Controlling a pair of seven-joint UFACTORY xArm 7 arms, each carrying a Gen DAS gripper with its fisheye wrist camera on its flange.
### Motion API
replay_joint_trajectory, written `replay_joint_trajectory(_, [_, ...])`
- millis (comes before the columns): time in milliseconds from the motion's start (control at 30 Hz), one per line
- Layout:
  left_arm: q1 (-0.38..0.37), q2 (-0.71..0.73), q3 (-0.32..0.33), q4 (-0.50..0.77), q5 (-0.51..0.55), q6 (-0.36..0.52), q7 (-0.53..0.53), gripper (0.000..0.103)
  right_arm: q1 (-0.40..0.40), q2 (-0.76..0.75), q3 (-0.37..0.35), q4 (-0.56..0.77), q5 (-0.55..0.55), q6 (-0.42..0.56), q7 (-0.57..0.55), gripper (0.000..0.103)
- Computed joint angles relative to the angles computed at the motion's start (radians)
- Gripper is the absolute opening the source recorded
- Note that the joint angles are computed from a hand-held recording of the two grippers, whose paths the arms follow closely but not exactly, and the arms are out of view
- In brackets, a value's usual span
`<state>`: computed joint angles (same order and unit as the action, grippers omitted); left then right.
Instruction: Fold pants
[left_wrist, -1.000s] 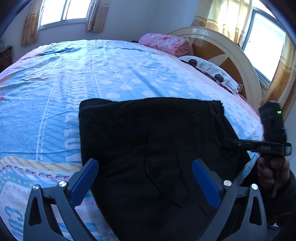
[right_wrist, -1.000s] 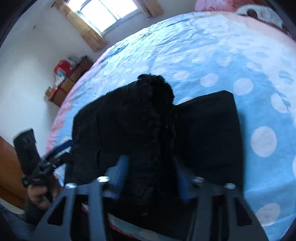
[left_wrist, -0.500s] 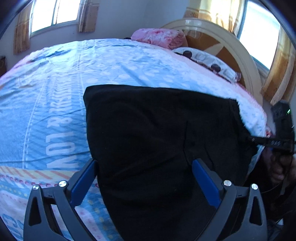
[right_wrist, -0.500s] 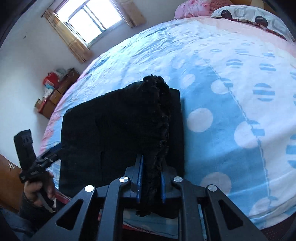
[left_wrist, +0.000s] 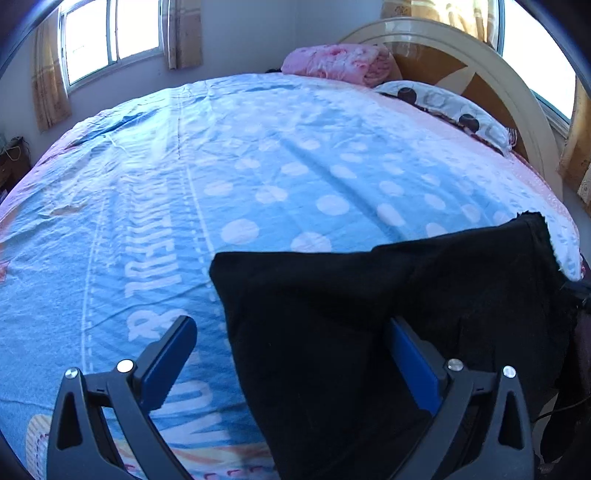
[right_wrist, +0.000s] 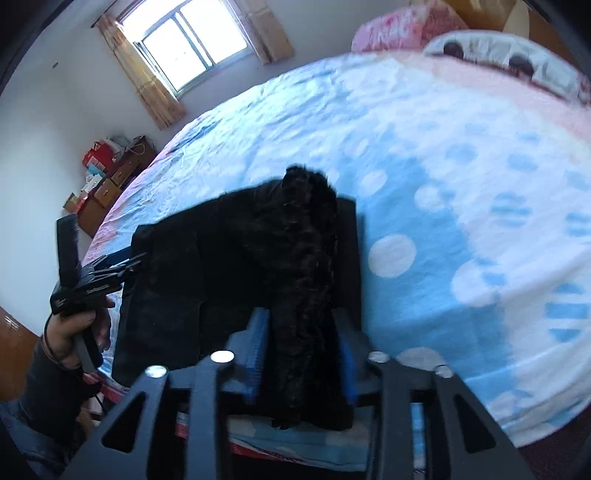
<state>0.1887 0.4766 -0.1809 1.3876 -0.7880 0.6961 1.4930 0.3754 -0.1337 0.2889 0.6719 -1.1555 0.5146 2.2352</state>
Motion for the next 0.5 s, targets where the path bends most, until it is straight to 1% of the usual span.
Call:
replay_joint_trajectory(33, [-0.001,0.0,0.0,-0.002,0.0,0.0,-0.002,0.103,0.015,-0.008,0.016,0.016,0.041,0.078,-0.043,0.047])
replay_joint_trajectory(67, [-0.001,0.004,0.001,0.001,0.001,0.003,-0.007,0.103,0.023,-0.013,0.025,0.031,0.057,0.128,-0.065,0.047])
replay_joint_trajectory(133, [-0.004,0.012,0.002,0.009,0.008,0.011,-0.025,0.103,0.029,-0.02,0.036,0.065,0.04,0.194,-0.075,0.048])
replay_joint_trajectory(167, [-0.004,0.017,0.003,0.016,0.012,0.02,-0.034,0.103,0.027,-0.016,0.036,0.081,0.014,0.2,-0.071,0.049])
replay_joint_trajectory(200, [-0.003,0.022,0.005,0.021,0.016,0.027,-0.043,0.103,0.024,-0.007,0.031,0.098,-0.018,0.187,-0.067,0.054])
replay_joint_trajectory(267, [-0.005,0.033,0.006,0.034,0.028,0.042,-0.064,0.103,0.01,0.043,0.003,0.149,-0.105,0.098,-0.063,0.057])
replay_joint_trajectory(333, [-0.004,0.04,0.003,0.042,0.032,0.049,-0.075,0.103,-0.01,0.132,-0.041,0.217,-0.217,-0.035,-0.035,0.057])
replay_joint_trajectory(367, [-0.003,0.044,0.001,0.044,0.032,0.049,-0.075,0.103,-0.012,0.173,-0.064,0.245,-0.232,-0.073,-0.042,0.057])
replay_joint_trajectory(400, [-0.001,0.043,-0.002,0.042,0.03,0.045,-0.071,0.103,-0.032,0.215,-0.062,0.271,-0.205,-0.085,-0.068,0.057])
replay_joint_trajectory(433, [-0.002,0.044,-0.003,0.041,0.03,0.042,-0.069,0.103,-0.021,0.253,-0.099,0.287,-0.159,-0.101,-0.092,0.057])
replay_joint_trajectory(467, [-0.002,0.045,-0.005,0.042,0.031,0.04,-0.067,0.103,-0.017,0.272,-0.128,0.29,-0.155,-0.127,-0.073,0.057])
replay_joint_trajectory(500, [-0.001,0.049,-0.006,0.046,0.033,0.043,-0.066,0.103,-0.017,0.283,-0.155,0.286,-0.191,-0.157,-0.021,0.057])
